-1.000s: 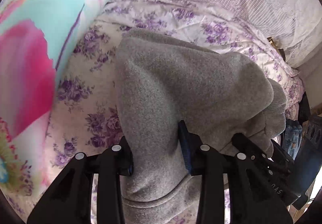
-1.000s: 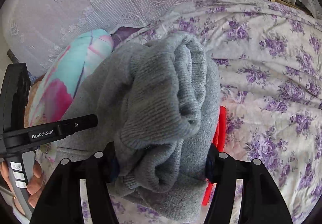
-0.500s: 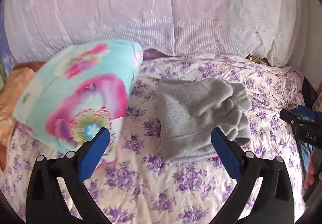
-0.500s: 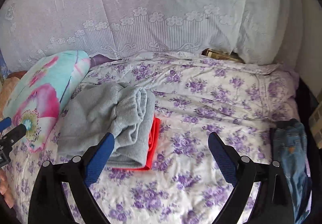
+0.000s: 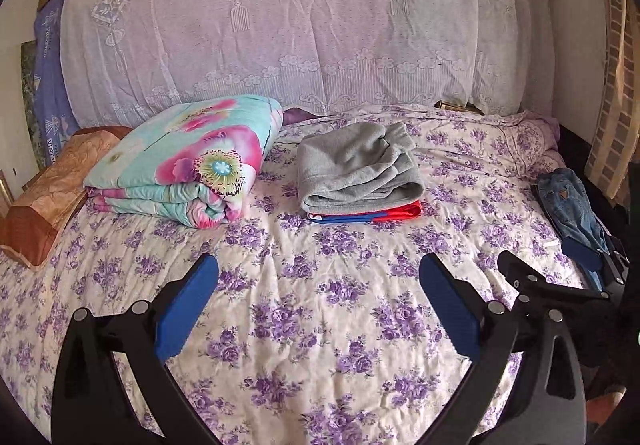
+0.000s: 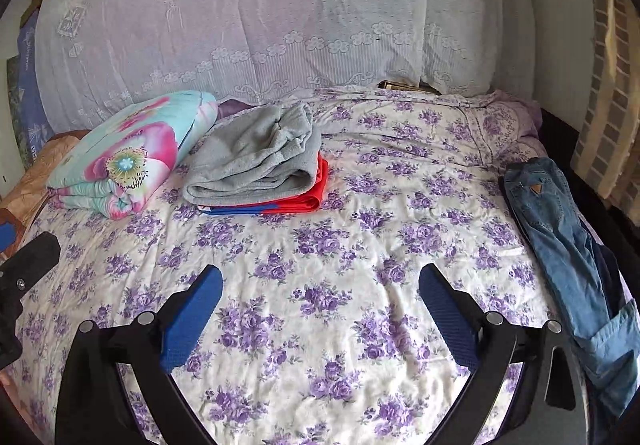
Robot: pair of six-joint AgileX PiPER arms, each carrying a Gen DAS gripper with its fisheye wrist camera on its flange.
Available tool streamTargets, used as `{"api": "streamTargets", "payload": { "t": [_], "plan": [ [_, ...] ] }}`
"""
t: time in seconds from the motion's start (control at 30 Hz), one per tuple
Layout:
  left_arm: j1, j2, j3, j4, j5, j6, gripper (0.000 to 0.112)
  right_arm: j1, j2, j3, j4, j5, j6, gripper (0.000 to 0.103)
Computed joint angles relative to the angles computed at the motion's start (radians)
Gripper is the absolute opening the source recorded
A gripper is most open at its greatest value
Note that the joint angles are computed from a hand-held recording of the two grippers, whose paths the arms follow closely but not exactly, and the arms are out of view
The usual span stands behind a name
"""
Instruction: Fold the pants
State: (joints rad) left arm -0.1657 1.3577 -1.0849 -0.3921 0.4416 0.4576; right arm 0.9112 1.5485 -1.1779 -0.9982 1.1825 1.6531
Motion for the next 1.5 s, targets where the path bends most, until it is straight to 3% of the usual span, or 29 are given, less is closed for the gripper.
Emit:
{"api": "streamTargets", "payload": {
  "t": [0.27,0.67,0.87,1.17,1.5],
  "plan": [
    [-0.025,-0.011,0.074,0.074,-0.082,-0.07,0.098,0.083,0.022,0.073,-0.07,0.008,0.145,0.099],
    [-0.067,0.041,0.089,0.252,-0.135,-0.255,0.098,0.073,0.048,0.092,-0.06,-0.01,0.154,0.099],
    [-0.063,0.072,0.087,0.15,-0.146,-0.16,0.098,0.075,0.051,0.09,-0.065,-0.001,0.152,0.099],
    [-0.078,0.08,0.097,0.227,-0.174,-0.225,0.098,0.081,0.059,0.081,-0.063,0.009,0.154,0.099],
    [-0.074,0.092,0.087,0.194,-0.145,-0.194,0.098,0.08,0.057,0.082,-0.063,0.008,0.152,0.099]
  ]
}}
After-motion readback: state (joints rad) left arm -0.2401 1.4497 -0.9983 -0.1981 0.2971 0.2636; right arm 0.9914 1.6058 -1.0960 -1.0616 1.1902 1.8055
